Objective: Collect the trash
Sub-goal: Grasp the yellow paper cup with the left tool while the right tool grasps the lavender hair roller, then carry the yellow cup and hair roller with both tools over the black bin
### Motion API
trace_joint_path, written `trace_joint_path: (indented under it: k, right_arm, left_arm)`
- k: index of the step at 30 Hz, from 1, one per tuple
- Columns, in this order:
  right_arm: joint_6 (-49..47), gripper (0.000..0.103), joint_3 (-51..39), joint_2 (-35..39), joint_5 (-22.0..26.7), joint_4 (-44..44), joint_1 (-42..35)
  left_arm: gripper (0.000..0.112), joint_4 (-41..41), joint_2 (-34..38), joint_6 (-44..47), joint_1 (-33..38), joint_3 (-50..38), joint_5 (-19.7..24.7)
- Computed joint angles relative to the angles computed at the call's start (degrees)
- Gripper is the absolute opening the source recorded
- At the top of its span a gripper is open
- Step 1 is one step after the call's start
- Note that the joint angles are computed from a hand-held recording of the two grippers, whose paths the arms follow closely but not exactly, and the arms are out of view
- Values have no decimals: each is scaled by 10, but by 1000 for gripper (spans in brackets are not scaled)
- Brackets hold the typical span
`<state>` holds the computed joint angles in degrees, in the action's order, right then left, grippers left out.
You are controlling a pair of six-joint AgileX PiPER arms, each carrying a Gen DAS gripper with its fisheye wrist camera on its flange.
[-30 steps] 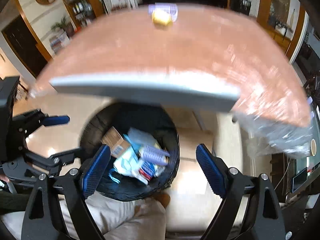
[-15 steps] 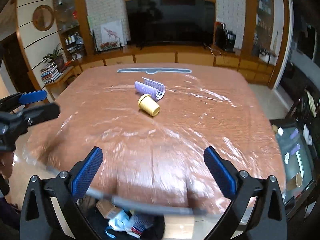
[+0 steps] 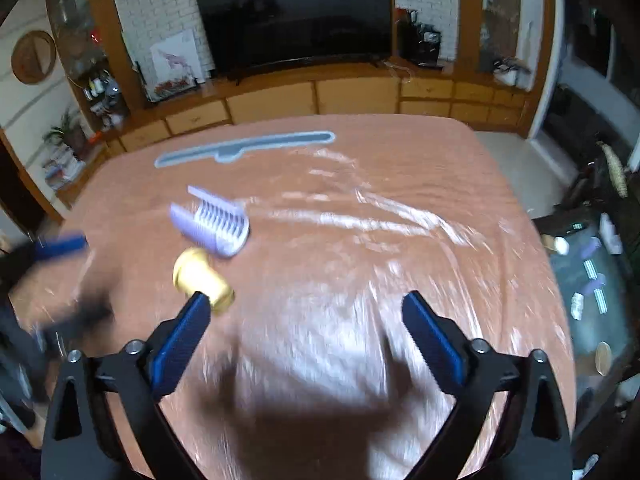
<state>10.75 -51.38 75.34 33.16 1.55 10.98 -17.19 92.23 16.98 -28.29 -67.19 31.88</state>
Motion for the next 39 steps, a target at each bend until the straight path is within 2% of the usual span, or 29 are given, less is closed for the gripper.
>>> trace_joint_path:
  k: [4,7,9,14,17,20,21,23,33,39]
  right_arm:
    - [-157,87,-77,77,4,96,-17]
    - [-260,87,-146,145,34,157,-11]
    - [-304,86,-186,184,59,187,-13]
    - [-338,76,-277,263,119,184,-2]
    - [-346,66,-316,299,151,204,-4]
    - [-334,54,-320,305,154,202,-7]
    - [-334,47,-314,302,150,202,-11]
    - [-329,42,-308,299,144,203,-14]
    - [-306,42,-241,249,94,224,-39]
    - [-318,42,-200,214,91,280,-75]
  left_arm:
    - [97,41,24,-12,-40,-3,-17]
    - [89,90,52,-54,-63,-23,-22]
    - [85,93,69,-59,-68,-37,-21]
    - [79,41,99,-21,-56,-65,-8]
    - [69,33,117,-14,-54,-84,0]
    - [62,18,133,-7,-50,-101,15]
    - [57,8,139,1,-48,-107,21]
    - [51,10,143,2,-48,-111,21]
    - [49,-16,126,16,-34,-93,5]
    - [49,-24,101,1,-18,-68,1]
